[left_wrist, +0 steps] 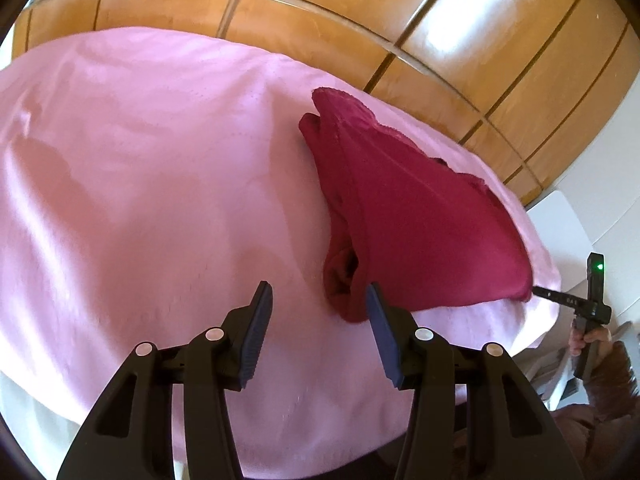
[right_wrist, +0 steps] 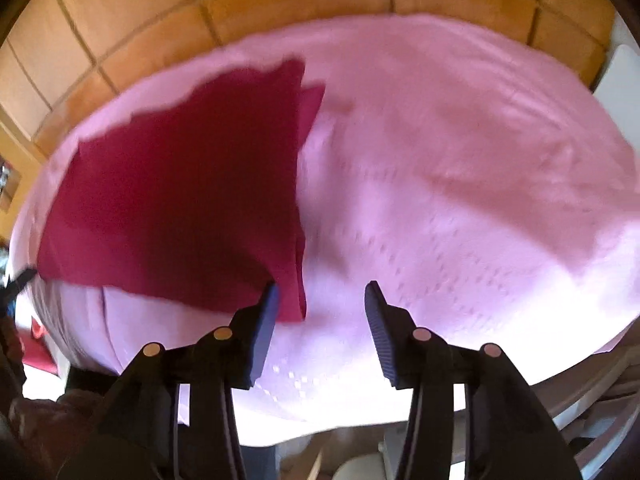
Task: Fold small clothes
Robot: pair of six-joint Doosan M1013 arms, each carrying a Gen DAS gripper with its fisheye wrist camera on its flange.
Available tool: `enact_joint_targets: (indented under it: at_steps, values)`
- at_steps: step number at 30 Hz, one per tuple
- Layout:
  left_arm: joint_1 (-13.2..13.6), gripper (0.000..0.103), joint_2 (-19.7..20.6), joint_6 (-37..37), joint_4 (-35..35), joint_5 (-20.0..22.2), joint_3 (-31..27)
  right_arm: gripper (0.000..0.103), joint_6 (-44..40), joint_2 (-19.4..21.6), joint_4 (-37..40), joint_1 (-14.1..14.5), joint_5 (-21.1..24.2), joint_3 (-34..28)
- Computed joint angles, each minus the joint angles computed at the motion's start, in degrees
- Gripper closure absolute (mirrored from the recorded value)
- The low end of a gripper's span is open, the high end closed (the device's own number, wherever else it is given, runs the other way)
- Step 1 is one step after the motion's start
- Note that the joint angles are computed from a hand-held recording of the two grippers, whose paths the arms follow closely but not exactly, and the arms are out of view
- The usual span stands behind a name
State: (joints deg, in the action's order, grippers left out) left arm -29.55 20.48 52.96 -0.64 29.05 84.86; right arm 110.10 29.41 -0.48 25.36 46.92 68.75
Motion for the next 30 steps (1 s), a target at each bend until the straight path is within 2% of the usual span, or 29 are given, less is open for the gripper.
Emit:
enact_joint_targets:
  at_steps: [1,3,4,6,9,11,12,13,14,15,16,19,20,21,22,26,28,30]
  values:
    - [0.1,0.055,-0.4,1.4,-2.0,-1.0,0.7,0.057,0.1,0.0,0.0,0.2,-1.1,-0.3]
    - [0.2,0.055,-0.7,5.3,-5.9,-2.4,1.3,0.046,-0.2,0.5,1.0,0.8,-3.2,-1.6]
    - [0.2,0.047,-0.9,7.7,-8.3,-3.0,1.4,0.045,-0.6,1.3,1.2,1.2,-3.5,-3.2]
    - [0.3,0.038,-0.9,12.8,-12.9,-4.3,1.7,0.041,-2.1,2.8,1.6,2.2,-4.2,-5.5]
    - [0.0,0.038,-0.3,14.5,-13.1,-3.9,1.0,0.034,-6.6,5.9,3.7,3.4,-3.5,-9.9]
    - [-0.1,0.038,0.6,11.4,-10.3,-3.9,0.3,0.034,-8.1,8.3,4.2,3.9,-2.0,-13.4]
    - [0.1,0.042,1.0,11.6,-11.2,-4.0,0.0,0.034,-8.5,9.8,5.8,4.0,-1.1,-15.7]
    - [0.5,0.063,1.8,14.8,-15.0,-3.7,-0.8,0.034,-8.6,10.7,7.1,3.9,-0.5,-17.0]
    - [0.6,0.074,2.3,16.9,-16.9,-2.5,-1.8,0.034,-8.0,10.3,7.2,4.2,-1.1,-16.1]
    - [0.6,0.088,2.7,17.2,-16.4,-1.6,-2.6,0.034,-7.0,11.0,6.9,4.2,-1.2,-16.8]
    - [0.2,0.095,2.9,15.6,-12.9,-0.9,-3.3,0.034,-5.7,11.4,5.7,4.2,-1.1,-17.4]
    - [-0.5,0.096,2.8,12.3,-5.3,1.9,-4.1,0.032,-4.0,12.5,4.2,3.8,0.5,-17.3]
    - [-0.5,0.096,2.9,11.3,-4.4,3.0,-4.0,0.032,-4.8,12.3,5.4,3.6,-1.0,-16.3]
    - [-0.4,0.096,2.9,11.0,-4.4,3.6,-3.7,0.032,-5.9,11.3,5.7,3.6,-5.2,-13.4]
    - [-0.4,0.096,3.0,10.4,-4.4,4.0,-3.2,0.032,-5.9,10.7,4.7,3.8,-6.9,-12.2]
    - [-0.3,0.096,2.8,8.2,-4.6,4.4,-3.6,0.03,-2.6,10.2,-1.8,4.9,-10.0,-10.5]
    - [-0.5,0.096,2.3,3.7,-1.2,2.9,-3.6,0.029,-1.8,10.2,-1.8,4.9,-11.0,-10.2]
    - [-1.1,0.096,2.0,-3.5,6.1,2.9,-4.4,0.029,-0.9,10.3,-2.6,5.0,-11.4,-10.1]
